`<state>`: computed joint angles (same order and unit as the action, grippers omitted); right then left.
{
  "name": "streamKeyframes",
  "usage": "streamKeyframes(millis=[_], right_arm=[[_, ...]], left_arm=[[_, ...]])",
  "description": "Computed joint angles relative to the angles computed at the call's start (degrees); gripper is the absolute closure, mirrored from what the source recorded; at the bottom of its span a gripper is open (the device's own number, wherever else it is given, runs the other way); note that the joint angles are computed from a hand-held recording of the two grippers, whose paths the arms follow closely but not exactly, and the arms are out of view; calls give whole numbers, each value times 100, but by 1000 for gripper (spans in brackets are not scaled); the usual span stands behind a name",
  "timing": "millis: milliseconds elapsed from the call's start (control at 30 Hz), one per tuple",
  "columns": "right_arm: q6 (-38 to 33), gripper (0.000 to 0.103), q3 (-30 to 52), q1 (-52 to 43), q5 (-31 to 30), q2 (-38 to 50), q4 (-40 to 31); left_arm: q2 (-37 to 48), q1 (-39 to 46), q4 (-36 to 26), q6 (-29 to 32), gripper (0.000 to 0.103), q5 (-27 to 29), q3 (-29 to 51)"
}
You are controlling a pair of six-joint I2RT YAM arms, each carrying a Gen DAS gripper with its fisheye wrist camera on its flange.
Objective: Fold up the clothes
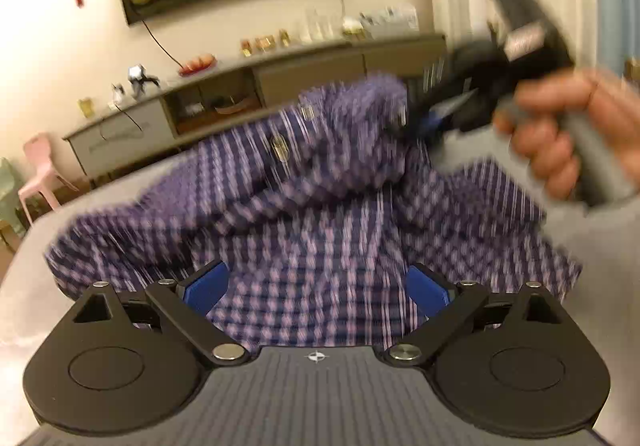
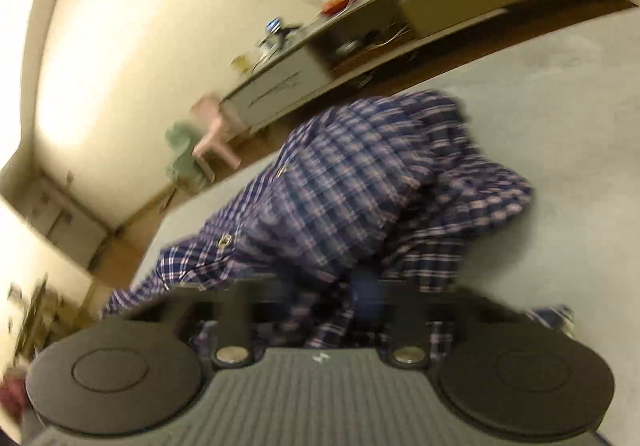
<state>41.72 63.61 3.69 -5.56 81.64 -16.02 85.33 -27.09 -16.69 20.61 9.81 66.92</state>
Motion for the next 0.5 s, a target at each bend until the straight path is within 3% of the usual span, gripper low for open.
streamKeyframes(millis=[133, 267, 300, 367, 400, 467, 500], right_arm=[[-490, 99, 113, 228, -28, -179, 117], [-695, 100, 110, 192, -947, -909, 399], [-754, 100, 131, 151, -1148, -1082, 364], [-834, 98, 89, -2, -1343, -1391, 247], [-657, 94, -106, -208, -1342, -1651, 305], [-177, 73, -497, -763, -1420, -2183, 455], [120, 67, -676, -1121, -1505, -2437, 537]], left_arm=[[295, -468, 359, 652, 2, -593, 387], [1207, -1088, 889, 1201, 1, -1245, 1118], [1538, -1232, 993, 1255, 7, -1381, 1398], [2101, -1372, 421, 1293, 76, -1660, 2262], [2380, -1436, 137, 1305, 96, -1802, 2705], [2342, -1227, -462, 717, 96, -1160, 3418], [2147, -1034, -746, 288, 96, -732, 3680]])
